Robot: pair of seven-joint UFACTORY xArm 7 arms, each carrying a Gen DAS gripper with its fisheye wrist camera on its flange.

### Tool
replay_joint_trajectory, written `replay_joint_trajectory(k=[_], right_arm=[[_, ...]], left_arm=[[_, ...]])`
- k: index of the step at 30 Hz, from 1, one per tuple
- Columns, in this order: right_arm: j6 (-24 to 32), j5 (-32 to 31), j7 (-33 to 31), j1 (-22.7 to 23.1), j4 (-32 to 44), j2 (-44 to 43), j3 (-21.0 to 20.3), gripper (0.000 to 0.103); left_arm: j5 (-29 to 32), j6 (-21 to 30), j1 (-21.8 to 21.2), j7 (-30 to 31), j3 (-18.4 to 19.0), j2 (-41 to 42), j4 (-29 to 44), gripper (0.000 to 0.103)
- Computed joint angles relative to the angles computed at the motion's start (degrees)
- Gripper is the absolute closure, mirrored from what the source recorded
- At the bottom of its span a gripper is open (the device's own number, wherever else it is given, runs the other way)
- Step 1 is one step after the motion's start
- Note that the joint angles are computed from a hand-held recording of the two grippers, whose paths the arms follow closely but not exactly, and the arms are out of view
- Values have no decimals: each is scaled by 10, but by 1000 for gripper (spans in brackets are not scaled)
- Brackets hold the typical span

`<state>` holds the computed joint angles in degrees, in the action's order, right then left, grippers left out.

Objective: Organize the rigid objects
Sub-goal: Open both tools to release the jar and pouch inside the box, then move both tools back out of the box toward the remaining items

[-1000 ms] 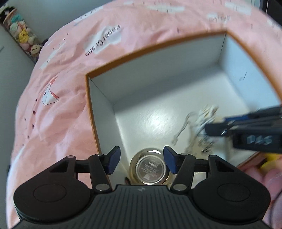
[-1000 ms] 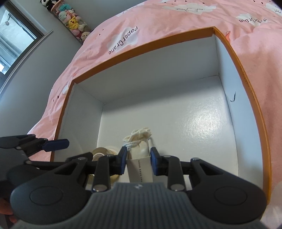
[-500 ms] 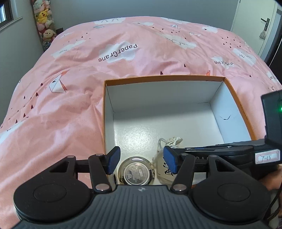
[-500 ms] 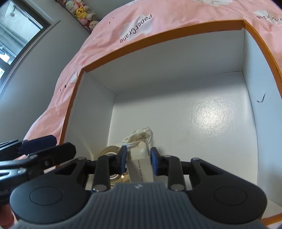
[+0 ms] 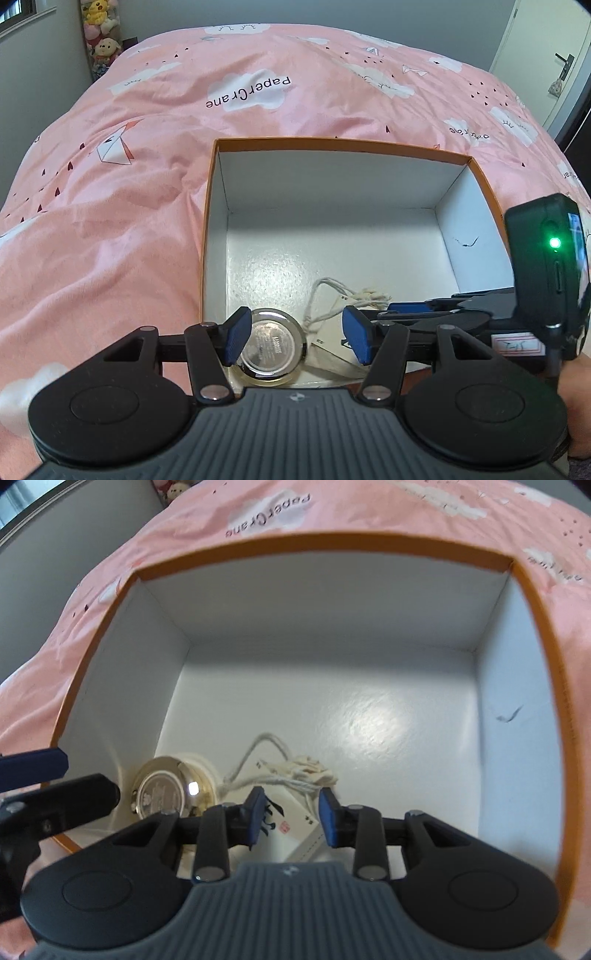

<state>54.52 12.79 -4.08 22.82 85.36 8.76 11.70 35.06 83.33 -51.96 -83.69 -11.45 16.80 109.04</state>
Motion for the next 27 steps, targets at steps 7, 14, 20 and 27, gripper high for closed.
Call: replay_joint_trajectory(k=[7,14,20,27], right_arm=[[-9,-11,-4,9,-7,0,4,64],[-27,-19,-5,8,-20,-18,1,45],[-61,-42,-14,8,-42,-55,0,40],[-88,-22,-48,1,-67,-113,-5,34]], left_arm=[[-7,-4,3,-16,-3,-9,-14,36],[1,-18,5,-31,-10,-20,-24,37],[26,-15,-4,-59,-17,-35,-29,37],[60,-2,-18,-92,-27,-51,-29,37]])
